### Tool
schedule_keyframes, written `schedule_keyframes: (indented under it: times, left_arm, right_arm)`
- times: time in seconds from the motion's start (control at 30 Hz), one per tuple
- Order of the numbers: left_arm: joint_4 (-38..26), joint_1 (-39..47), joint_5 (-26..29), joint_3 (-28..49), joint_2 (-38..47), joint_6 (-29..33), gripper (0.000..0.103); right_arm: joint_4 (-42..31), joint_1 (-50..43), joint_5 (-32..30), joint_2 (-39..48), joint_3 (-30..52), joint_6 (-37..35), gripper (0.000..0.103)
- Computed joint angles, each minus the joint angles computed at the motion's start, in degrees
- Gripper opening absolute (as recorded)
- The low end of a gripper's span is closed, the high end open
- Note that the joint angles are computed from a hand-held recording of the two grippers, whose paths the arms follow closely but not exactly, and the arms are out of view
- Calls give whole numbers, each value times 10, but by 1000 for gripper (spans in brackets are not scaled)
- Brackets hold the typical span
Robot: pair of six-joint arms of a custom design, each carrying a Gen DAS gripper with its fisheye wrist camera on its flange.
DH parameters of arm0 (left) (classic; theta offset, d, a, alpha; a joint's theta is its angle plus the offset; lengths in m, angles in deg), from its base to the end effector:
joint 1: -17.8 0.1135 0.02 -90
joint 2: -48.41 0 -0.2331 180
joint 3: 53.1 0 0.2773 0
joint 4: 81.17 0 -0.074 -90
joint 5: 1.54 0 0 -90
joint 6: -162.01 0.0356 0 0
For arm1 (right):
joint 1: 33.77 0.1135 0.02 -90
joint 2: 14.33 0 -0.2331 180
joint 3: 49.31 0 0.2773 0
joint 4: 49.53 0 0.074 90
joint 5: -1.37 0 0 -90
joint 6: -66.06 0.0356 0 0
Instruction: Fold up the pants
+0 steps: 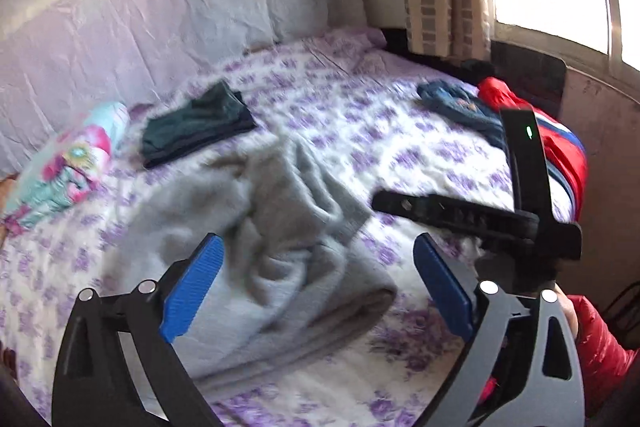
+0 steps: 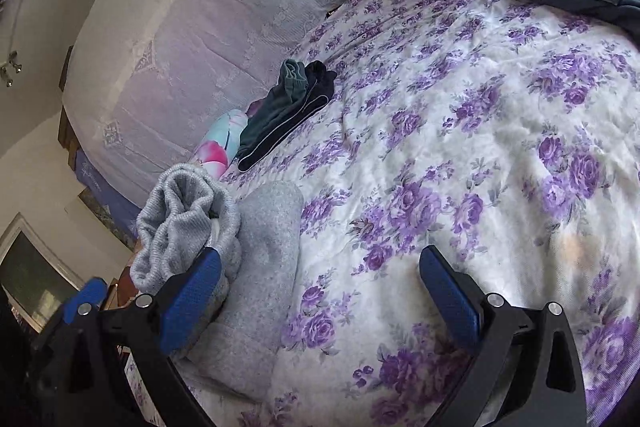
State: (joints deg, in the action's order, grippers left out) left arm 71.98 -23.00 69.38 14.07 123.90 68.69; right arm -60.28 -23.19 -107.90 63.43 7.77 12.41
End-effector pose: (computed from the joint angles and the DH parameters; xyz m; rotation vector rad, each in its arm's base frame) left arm 0.2528 -0.2029 0.2370 0.5107 2.0860 -0.0835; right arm 0.3142 0.0706 0.1873 0.2853 2.1827 0.8306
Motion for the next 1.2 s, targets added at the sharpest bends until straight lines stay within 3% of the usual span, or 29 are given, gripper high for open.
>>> schedule_keyframes:
  times: [0.1, 0.2, 0.33, 0.37, 0.43, 0.53, 0.67, 0.87, 1.03, 1.13, 1.2]
  left_arm:
    - [-11, 32, -16, 29, -2, -29, 97]
    - [-47, 96, 50, 90, 41, -86, 98]
    - [-120, 99, 63, 183, 202, -52, 98]
    - [-96, 90, 58, 164, 220, -42, 99]
    - [8, 57, -12, 83, 198, -44, 99]
    - [-18, 55, -9, 87, 188, -79, 99]
    - [29, 67, 15, 39, 156, -62, 99]
    - [50, 88, 70, -41, 46, -69, 98]
    - [67, 110, 7, -112, -64, -50, 98]
    - [38, 160, 34, -81, -17, -65, 98]
    - [2, 199, 107, -35, 69, -67, 99]
  right_arm:
    - [-17, 6, 11, 4, 9, -10, 100]
    - [-32, 12, 18, 2, 13, -18, 100]
    - [-17, 9, 11, -1, 6, -8, 100]
    - [-12, 7, 8, -4, 2, -6, 100]
    - [-7, 5, 5, -8, -3, -3, 100]
    - [-8, 5, 7, -9, -3, -4, 100]
    - [-30, 15, 29, -23, 9, -16, 100]
    - [-135, 64, 71, 0, 143, -124, 100]
    - [-186, 87, 99, 75, 244, -150, 100]
    - [-230, 102, 143, 154, 312, -178, 100]
    - [-226, 106, 203, 211, 331, -209, 100]
